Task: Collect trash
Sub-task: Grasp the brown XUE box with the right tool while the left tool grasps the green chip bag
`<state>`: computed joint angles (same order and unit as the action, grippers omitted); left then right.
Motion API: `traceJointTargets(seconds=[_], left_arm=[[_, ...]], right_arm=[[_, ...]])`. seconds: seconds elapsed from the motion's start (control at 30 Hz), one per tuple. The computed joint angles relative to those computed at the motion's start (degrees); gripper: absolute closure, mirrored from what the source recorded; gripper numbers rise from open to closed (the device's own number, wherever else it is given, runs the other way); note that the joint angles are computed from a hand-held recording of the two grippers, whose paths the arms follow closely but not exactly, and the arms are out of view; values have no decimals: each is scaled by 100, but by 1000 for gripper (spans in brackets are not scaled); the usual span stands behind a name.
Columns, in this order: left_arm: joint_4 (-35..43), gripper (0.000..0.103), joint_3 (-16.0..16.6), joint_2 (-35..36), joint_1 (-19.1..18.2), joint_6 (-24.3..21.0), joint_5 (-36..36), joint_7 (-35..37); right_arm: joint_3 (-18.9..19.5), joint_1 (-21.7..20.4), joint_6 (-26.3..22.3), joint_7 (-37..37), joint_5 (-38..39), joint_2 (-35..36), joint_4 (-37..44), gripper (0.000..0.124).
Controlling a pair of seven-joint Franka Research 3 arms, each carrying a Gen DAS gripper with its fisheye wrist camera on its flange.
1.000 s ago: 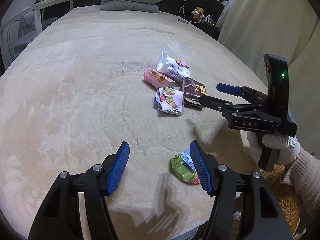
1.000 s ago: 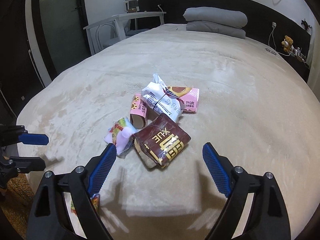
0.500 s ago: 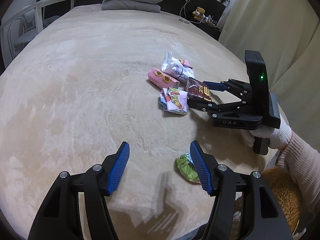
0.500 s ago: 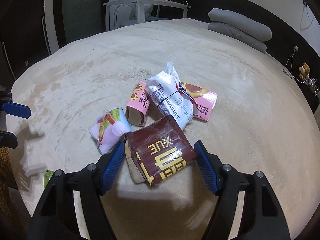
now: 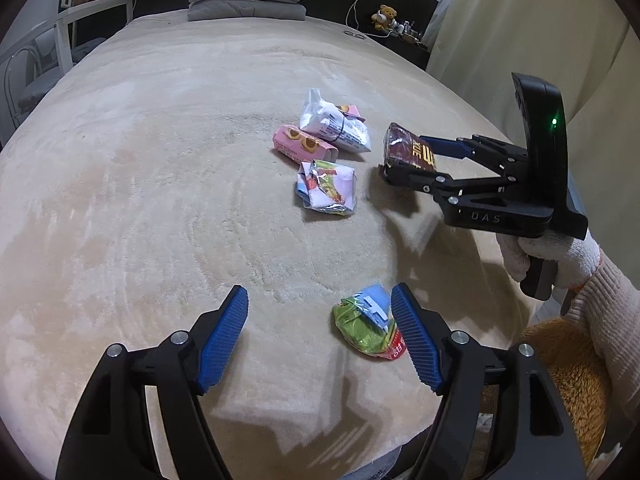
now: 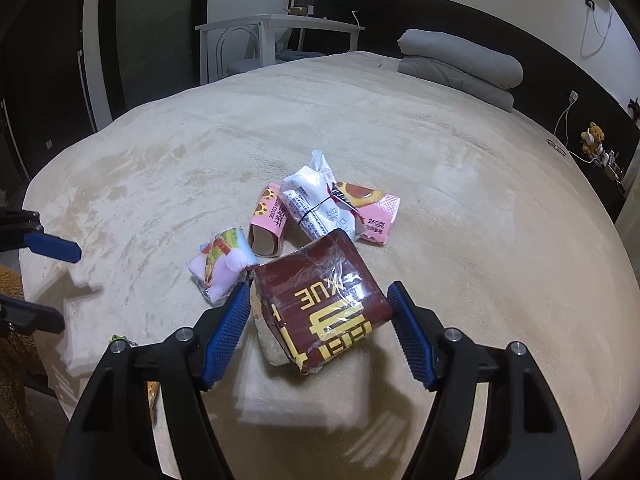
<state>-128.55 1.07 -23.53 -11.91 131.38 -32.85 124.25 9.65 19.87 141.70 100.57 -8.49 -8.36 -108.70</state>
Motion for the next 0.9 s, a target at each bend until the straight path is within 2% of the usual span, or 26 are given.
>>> traceJointTargets(seconds=[0.33,0.67,0.9], left_arm=[[-137,30,-316,57,-185,-69,407,-3],[-361,30,-723,181,-290,533,1558,-542],[-422,30,-704,217,-441,664,1871,-644]], right_arm=[[30,-152,51,273,283,-682,-541,54],[99,-308,41,206,527,-1194,-1039,54],[123,-399,46,151,626,-1379,-1217,54]])
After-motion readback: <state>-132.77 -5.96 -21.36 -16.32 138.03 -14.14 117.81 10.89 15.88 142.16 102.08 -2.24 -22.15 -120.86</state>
